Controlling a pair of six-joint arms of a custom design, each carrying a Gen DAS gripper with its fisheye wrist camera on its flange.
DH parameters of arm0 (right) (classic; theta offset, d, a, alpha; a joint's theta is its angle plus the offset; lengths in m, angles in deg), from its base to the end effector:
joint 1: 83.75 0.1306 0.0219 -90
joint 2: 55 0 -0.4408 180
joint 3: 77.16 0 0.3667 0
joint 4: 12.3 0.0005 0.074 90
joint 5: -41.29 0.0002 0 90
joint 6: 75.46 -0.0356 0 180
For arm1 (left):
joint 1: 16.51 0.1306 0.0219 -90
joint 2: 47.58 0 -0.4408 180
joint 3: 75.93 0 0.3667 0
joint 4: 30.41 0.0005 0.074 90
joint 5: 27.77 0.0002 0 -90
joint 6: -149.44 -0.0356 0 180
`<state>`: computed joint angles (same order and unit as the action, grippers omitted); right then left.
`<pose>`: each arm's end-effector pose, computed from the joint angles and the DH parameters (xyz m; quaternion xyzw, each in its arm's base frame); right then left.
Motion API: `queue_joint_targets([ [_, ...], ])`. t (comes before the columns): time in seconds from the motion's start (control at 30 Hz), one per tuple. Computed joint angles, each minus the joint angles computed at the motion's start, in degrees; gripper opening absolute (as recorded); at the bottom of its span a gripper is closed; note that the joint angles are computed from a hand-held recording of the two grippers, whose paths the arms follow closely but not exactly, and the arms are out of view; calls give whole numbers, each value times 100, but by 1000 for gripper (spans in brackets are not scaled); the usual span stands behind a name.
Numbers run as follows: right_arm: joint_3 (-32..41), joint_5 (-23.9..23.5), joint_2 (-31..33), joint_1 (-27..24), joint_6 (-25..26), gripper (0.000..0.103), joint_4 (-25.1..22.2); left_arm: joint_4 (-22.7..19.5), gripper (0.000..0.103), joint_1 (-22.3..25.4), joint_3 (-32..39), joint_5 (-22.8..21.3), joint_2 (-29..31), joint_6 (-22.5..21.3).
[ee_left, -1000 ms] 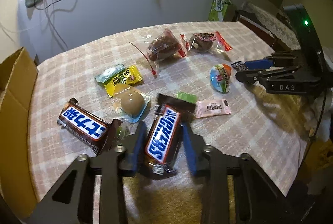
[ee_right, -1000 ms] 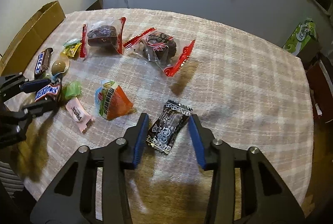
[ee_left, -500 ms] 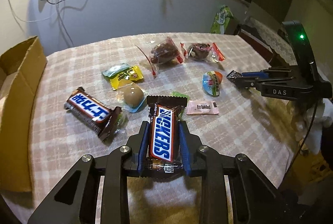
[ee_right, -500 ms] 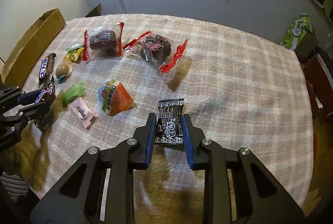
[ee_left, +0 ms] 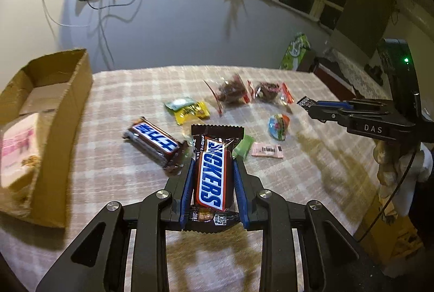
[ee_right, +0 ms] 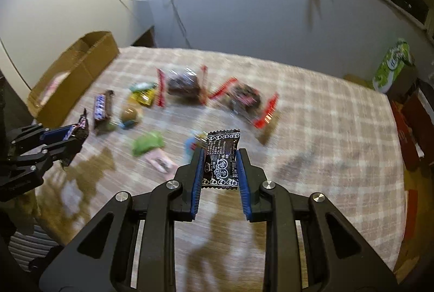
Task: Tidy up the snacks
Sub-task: 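Carry the Snickers bar and black candy into the box and open both tools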
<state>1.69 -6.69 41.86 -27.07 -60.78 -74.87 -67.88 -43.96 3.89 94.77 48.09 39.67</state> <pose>0.2618 0.3539 0.3557 0.1797 0.9133 -0.0753 0.3576 0.4171 -0.2388 0.3856 0.4457 0.7996 -0.2856 0.2836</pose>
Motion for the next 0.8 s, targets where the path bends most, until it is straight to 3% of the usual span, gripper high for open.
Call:
queue_joint_targets([
  [0.4,1170,31,675,-217,1594,25,725,129,27,711,234,260,-20,240],
  [0.8,2813,-565,1824,-657,3207,25,1237,238,26,1437,644,167,295,537],
])
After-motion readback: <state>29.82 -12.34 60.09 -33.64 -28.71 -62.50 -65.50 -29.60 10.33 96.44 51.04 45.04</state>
